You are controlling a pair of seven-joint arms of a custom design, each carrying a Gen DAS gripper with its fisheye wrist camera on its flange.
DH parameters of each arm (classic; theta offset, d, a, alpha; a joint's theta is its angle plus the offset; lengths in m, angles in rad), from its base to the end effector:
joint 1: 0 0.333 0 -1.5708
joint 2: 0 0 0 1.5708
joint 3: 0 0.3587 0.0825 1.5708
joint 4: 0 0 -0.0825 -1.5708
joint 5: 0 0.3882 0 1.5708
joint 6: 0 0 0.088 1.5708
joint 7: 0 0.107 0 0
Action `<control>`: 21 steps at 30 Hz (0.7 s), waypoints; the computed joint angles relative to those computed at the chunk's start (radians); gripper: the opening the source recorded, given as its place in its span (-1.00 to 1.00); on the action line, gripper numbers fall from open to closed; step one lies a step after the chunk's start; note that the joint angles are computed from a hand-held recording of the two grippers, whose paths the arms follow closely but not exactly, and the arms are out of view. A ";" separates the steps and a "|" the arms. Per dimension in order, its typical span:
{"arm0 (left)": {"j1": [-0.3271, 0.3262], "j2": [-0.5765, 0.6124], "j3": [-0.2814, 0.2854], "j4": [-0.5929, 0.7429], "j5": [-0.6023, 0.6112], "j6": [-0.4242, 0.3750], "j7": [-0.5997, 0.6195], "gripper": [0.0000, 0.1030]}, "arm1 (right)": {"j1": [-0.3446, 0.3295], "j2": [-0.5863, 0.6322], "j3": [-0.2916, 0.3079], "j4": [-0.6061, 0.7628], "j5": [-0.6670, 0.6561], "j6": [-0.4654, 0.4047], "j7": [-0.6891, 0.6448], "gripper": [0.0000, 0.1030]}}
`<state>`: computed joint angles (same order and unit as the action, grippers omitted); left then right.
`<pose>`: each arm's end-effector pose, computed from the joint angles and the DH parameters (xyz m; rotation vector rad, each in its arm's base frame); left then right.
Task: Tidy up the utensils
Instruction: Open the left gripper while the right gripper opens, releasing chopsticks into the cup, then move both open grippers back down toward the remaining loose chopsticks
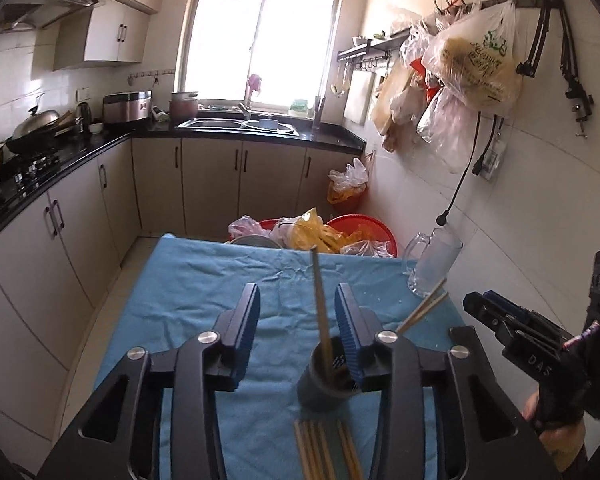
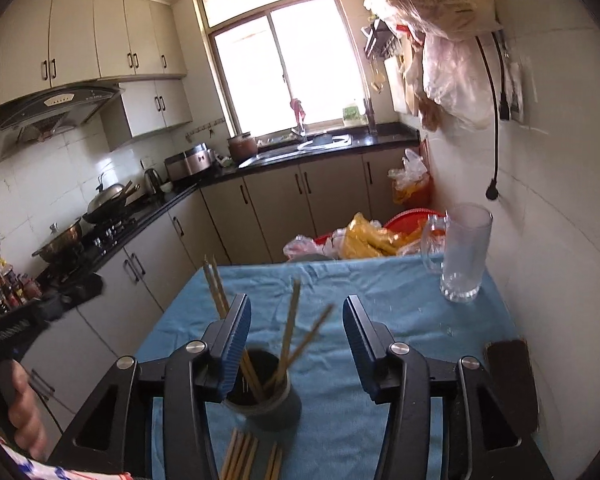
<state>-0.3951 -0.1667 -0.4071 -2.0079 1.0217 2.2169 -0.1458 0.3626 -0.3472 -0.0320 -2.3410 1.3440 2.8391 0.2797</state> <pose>0.3887 -0.3851 0.6178 -1.8870 1.2515 -0.8945 0.4572 0.1014 0.5716 -1.7550 1.0884 -0.4318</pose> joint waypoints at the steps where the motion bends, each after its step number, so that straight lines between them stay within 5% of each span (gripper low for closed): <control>1: -0.005 -0.026 -0.004 -0.031 -0.006 -0.003 -0.019 -0.20 | -0.005 0.000 0.003 -0.011 -0.021 -0.007 0.013 0.00; 5: -0.011 -0.108 -0.022 -0.140 -0.053 -0.005 -0.081 -0.15 | -0.023 0.051 0.025 -0.017 -0.160 -0.034 0.134 -0.02; 8: -0.015 -0.143 -0.045 -0.203 -0.098 -0.035 -0.102 -0.15 | -0.037 0.124 0.050 0.014 -0.289 -0.043 0.252 -0.40; 14: -0.034 -0.175 -0.075 -0.283 -0.166 -0.117 -0.103 -0.15 | -0.020 0.248 0.083 0.109 -0.398 0.056 0.342 -0.40; 19: -0.048 -0.181 -0.076 -0.314 -0.182 -0.139 -0.114 -0.15 | -0.009 0.295 0.101 0.179 -0.415 0.055 0.340 -0.38; 21: -0.050 -0.181 -0.069 -0.322 -0.186 -0.120 -0.121 -0.15 | -0.007 0.289 0.106 0.182 -0.406 0.060 0.337 -0.09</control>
